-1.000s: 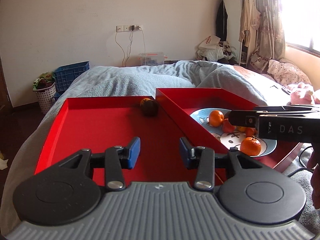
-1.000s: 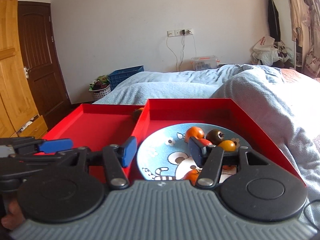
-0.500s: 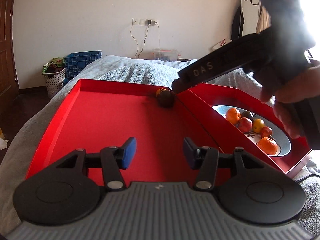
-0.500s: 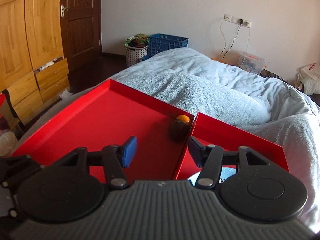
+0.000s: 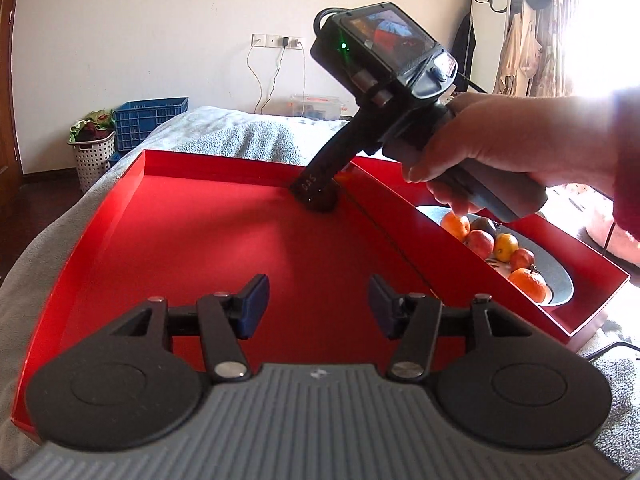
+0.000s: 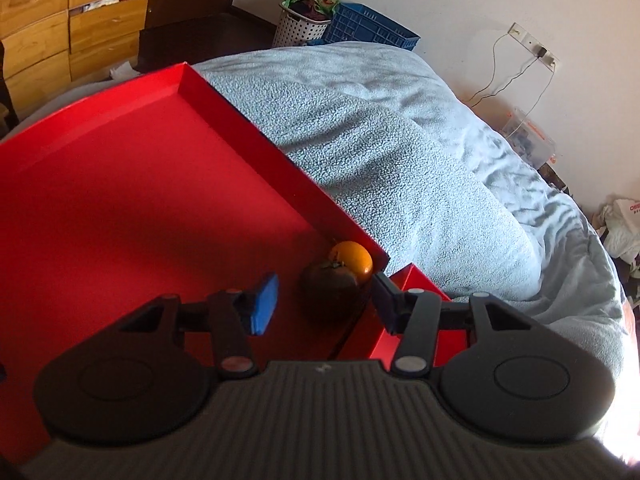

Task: Organize fruits
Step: 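Grasp the dark tomato with the right gripper while the left grasps the small orange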

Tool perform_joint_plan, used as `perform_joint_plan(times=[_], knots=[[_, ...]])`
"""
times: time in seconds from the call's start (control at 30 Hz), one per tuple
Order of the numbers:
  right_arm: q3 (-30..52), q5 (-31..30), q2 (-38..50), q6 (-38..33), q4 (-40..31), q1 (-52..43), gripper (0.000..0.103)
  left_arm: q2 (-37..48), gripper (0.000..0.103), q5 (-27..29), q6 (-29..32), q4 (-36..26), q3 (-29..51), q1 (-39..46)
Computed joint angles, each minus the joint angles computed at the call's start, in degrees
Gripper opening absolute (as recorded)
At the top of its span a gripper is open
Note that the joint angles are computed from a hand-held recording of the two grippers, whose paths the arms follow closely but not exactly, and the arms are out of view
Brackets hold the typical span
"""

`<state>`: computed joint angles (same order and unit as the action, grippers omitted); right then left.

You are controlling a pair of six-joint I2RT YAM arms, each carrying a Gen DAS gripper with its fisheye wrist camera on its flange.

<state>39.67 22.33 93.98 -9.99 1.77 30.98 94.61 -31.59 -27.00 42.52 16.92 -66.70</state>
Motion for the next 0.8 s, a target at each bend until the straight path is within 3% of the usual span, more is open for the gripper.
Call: perform_joint_plan(times=[0.2,0.37,0.6,0.7,0.8], knots=[[1.34,7.18,5.06,-7.93,1.96,2.98,0.053,-0.11,0.062,1.19,-0.64,0.44,-0.27,0.69],[1.31,8.18,5.75,-10.1,2.92,2.92,0.042,0.02,0.062,0.93,-1.04,0.56,-0.35,0.54],[-4.58,4.92,-0.46,-3.56,5.76,2.98,0.041,-0.37,0.063,1.67,-1.54,0.57,-0.9,1.25],[-9.07,2.89,-7.36,2.17,5.32,3.71,0.041,-1.49,0.064,2.34,-2.88,-0.44,-1.27,2.1],[-14.78,2.14,-17.87,7.99,3.06,6.17,0.041,-6.94,0.065,4.03,-4.22,-5.47,-1.76,4.02]])
